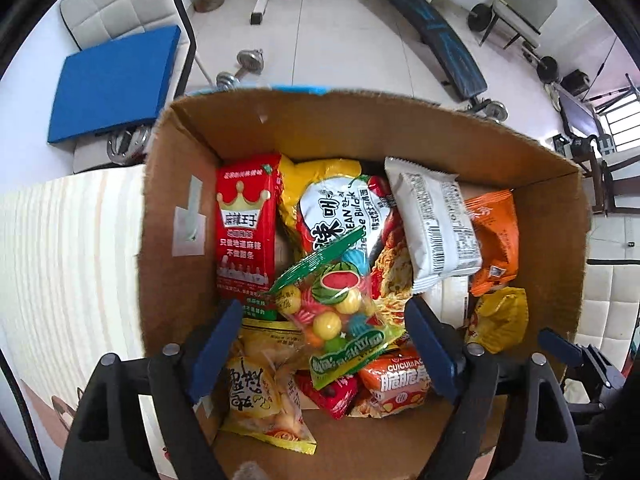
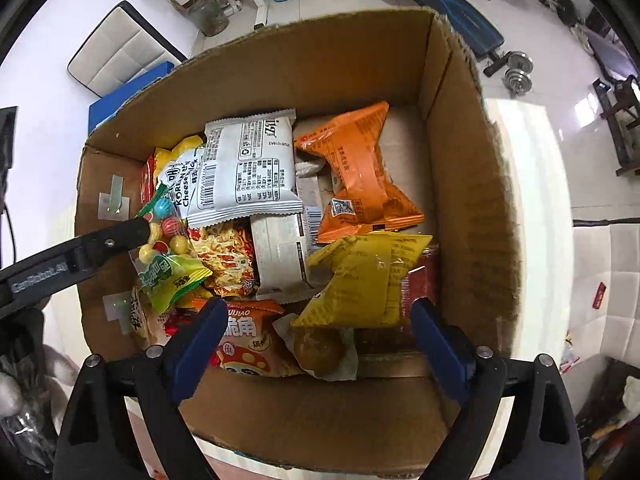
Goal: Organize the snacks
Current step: 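Open both tools and withdraw them from the box, then move the right tool to the red sausage stick and grasp it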
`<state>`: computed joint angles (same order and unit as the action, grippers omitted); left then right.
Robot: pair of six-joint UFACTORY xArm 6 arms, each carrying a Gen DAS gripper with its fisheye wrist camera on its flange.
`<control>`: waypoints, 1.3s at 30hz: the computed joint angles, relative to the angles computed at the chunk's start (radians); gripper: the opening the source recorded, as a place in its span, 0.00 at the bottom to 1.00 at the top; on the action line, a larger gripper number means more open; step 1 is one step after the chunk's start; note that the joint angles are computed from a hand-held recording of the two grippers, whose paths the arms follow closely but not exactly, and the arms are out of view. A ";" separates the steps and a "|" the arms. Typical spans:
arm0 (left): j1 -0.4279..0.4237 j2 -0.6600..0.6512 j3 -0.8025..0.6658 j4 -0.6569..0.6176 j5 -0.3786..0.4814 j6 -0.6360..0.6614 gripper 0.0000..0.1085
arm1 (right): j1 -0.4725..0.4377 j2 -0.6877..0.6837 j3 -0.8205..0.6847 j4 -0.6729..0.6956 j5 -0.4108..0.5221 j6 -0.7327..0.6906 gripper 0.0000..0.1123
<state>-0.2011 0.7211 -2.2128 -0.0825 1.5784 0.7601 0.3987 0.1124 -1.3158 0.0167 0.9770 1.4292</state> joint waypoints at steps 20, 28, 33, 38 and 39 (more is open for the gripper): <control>0.184 -0.513 0.584 -0.235 -0.269 0.280 0.88 | 0.255 0.006 -0.304 -0.268 0.401 0.243 0.86; 0.277 -0.606 0.629 -0.308 -0.231 0.334 0.87 | 0.363 0.054 -0.458 -0.343 0.537 0.327 0.86; 0.324 -0.632 0.642 -0.343 -0.221 0.355 0.88 | 0.402 0.054 -0.480 -0.366 0.549 0.390 0.86; 0.376 -0.599 0.604 -0.325 -0.171 0.341 0.88 | 0.422 0.046 -0.441 -0.351 0.476 0.455 0.86; 0.385 -0.585 0.595 -0.299 -0.168 0.326 0.88 | 0.425 0.046 -0.420 -0.342 0.438 0.474 0.86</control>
<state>0.1838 0.1364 -1.6174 -0.3811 1.4104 1.0859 0.8235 0.1586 -1.7362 -0.3252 1.4151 1.9030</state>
